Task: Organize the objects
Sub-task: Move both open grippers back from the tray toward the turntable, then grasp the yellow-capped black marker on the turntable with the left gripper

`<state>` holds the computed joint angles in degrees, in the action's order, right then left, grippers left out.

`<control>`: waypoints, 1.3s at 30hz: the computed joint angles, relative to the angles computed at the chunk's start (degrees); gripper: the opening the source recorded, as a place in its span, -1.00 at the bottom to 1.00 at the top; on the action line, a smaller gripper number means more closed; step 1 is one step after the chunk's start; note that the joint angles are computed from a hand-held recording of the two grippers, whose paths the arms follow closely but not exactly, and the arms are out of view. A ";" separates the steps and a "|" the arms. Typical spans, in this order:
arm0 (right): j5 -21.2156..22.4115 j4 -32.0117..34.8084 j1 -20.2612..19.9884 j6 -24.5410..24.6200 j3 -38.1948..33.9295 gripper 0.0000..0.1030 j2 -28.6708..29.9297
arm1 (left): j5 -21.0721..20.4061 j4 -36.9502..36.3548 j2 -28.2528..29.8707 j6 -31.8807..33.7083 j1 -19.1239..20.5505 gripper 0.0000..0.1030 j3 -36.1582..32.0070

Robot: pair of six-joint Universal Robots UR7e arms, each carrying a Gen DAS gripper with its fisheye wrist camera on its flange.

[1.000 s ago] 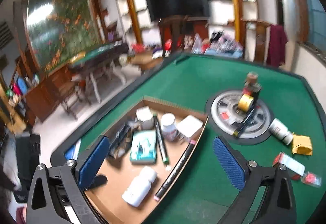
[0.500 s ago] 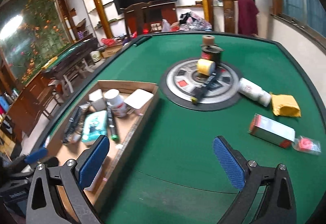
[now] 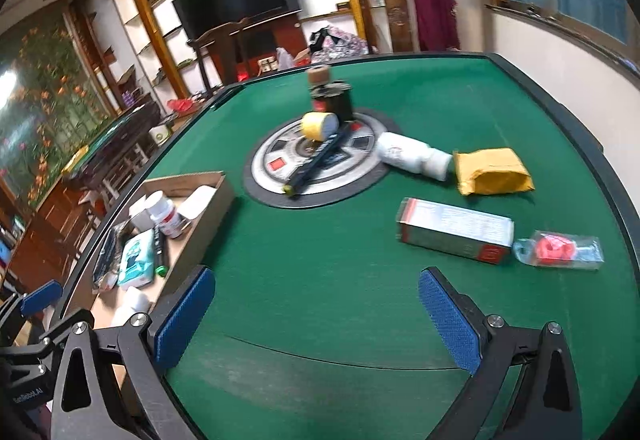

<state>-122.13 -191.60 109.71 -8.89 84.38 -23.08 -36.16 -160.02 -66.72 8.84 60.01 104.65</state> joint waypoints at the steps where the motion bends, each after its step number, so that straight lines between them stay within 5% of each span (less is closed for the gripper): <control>1: 0.06 -0.29 -0.22 0.23 0.34 1.00 -0.26 | 0.20 0.43 0.41 -0.03 -0.19 0.62 -0.23; 17: 0.81 -4.03 -4.83 1.79 5.54 1.00 -5.72 | 0.16 6.99 5.01 -3.35 -0.94 0.62 -3.29; 20: -2.24 -7.14 -4.11 -2.17 4.17 1.00 -5.51 | -3.46 8.73 5.10 -4.53 -0.25 0.62 -4.36; 24: -9.07 -21.83 -1.52 -18.07 -3.01 1.00 -1.09 | -8.95 7.57 5.93 -4.92 0.79 0.62 -6.95; 26: -8.32 -25.13 -1.54 -23.13 -6.60 1.00 0.60 | -9.30 6.88 7.12 -4.89 1.00 0.62 -8.96; 28: -7.23 -19.12 -2.75 -19.23 -9.05 1.00 0.26 | -10.06 7.47 8.65 -4.98 1.30 0.62 -11.67; 32: -0.56 -6.79 -7.10 -3.22 -10.21 1.00 -2.33 | -10.69 6.94 12.71 -2.05 1.55 0.62 -16.93; 39: -1.21 -5.86 -10.52 4.18 -8.34 1.00 -3.41 | -10.55 6.78 22.61 8.40 2.82 0.62 -28.17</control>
<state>-123.34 -197.45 99.19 -4.71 76.04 -26.49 -46.71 -153.23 -44.11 17.24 62.83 76.48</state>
